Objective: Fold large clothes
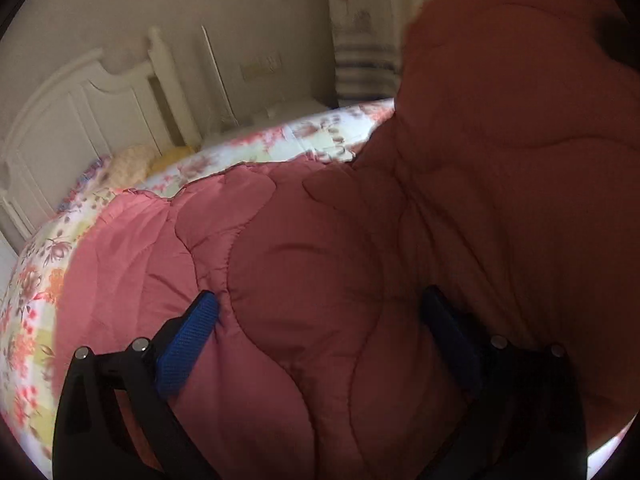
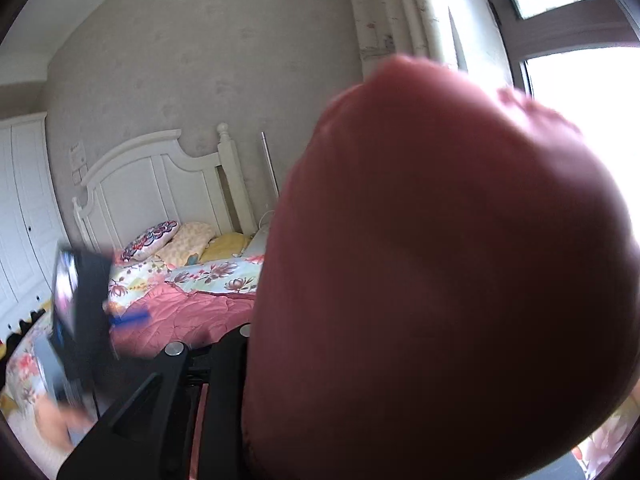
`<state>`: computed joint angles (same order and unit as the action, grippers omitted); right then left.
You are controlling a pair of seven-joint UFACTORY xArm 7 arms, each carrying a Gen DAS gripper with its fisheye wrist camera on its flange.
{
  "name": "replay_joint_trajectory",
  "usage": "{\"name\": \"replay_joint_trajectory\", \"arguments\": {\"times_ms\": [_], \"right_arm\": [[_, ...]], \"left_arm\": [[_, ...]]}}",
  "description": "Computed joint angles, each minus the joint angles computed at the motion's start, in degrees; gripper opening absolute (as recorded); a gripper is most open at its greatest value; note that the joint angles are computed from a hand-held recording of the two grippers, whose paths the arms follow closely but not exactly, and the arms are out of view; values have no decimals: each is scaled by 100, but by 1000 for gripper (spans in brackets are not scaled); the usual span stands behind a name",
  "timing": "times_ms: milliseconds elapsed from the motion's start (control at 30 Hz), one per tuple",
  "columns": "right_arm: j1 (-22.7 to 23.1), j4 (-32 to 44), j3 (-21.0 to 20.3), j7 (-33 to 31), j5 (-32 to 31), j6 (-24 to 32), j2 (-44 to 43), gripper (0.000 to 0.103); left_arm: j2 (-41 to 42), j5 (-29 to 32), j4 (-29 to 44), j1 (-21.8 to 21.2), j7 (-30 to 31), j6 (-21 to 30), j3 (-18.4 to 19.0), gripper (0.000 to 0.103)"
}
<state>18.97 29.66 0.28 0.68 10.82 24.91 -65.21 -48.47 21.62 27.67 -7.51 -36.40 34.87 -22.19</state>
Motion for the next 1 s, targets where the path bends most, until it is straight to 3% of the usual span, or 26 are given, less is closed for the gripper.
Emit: {"name": "replay_joint_trajectory", "arguments": {"times_ms": [100,200,300,500,633,700,767,900,1000], "right_arm": [[-160,114,473,4,-285,17,234,35],[-306,275,814,26,-594,14,342,35],[-542,603,1215,160,-921,153,546,35],[-1016,1030,2463,737,-1760,24,889,39],[-1079,1104,3692,585,-2740,-334,1384,54],[-1382,1030,4540,258,-3406,-354,1573,60],[-2002,822,5275,502,-4281,-914,1143,58],[-1922,784,5038,370,-4234,-1116,1348,58],[-2275,817,5050,394,-4449,-1432,1424,58]], "left_arm": [[51,-300,134,-325,546,118,563,100],[-948,-564,-183,-261,844,94,1106,99],[-1970,-496,-459,681,819,332,1452,99],[-2901,-549,-715,2227,1313,854,2696,99],[-3250,-663,-694,2634,1841,1203,2956,98],[-3216,-852,-538,2555,2095,1184,3014,98],[-3081,-1065,-354,2347,2325,1009,2978,99],[-2273,-1728,256,1314,2848,506,2846,101],[-1149,-2255,860,259,3468,195,2852,101]]}}
